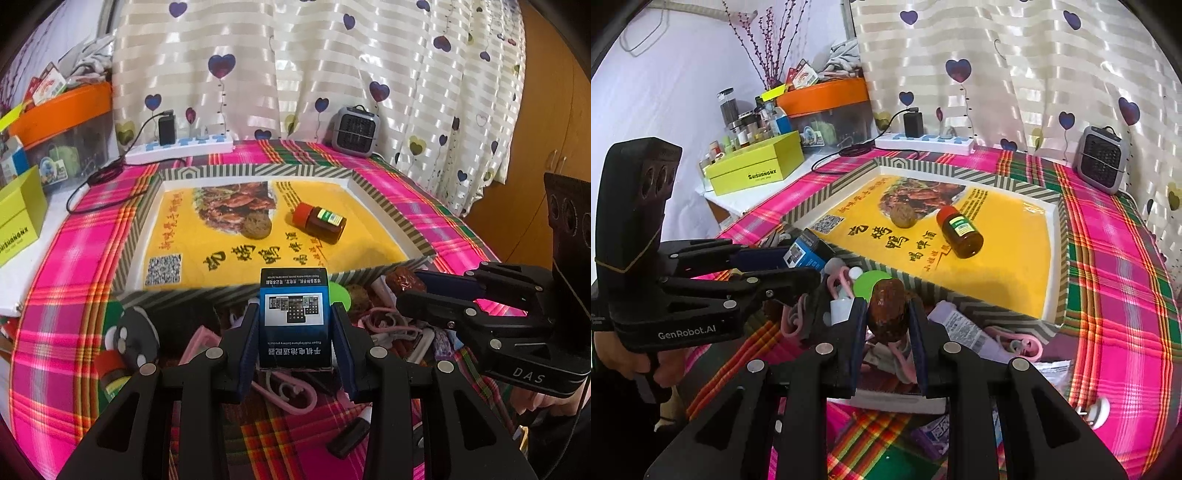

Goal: Organize objects

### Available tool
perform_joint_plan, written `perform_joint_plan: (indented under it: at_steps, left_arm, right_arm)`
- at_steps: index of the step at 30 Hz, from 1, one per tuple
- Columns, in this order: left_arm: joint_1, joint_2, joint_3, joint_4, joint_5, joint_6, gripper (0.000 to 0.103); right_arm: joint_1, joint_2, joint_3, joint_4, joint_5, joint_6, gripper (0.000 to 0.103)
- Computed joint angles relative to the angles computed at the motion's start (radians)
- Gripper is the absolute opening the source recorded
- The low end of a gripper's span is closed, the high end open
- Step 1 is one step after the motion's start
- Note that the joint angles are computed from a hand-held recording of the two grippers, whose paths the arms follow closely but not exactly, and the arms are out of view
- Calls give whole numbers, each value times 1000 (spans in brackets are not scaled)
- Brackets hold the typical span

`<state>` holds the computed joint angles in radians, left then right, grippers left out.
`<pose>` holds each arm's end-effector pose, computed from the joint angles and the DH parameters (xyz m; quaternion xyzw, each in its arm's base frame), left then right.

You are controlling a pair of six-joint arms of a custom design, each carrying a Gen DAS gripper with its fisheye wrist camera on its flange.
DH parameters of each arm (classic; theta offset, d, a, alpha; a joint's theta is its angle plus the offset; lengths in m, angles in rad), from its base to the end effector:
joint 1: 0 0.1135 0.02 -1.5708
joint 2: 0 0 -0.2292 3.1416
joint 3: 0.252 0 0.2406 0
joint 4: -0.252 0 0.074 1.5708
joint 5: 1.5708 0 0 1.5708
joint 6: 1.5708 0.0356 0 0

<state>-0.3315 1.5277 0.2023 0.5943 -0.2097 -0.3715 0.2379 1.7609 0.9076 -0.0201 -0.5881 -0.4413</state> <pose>0.1971 -0.0600 0.0584 -0.0608 0.9071 -0.0499 0.4135 0.3144 0.0965 0.1230 -0.3930 0.8151 0.2378 0.3530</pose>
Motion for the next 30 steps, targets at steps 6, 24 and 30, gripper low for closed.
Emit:
perform_joint_plan:
  at_steps: [6,24,30]
  left_arm:
    - [40,-26,37,-40,19,42,36]
    - [209,156,289,-110,115,127,36]
    - [274,261,367,-105,159,116,36]
  right_arm:
    - [3,13,57,-10,20,19,0]
    - [53,239,384,-123,103,59,0]
    - [88,319,496,-184,125,53,0]
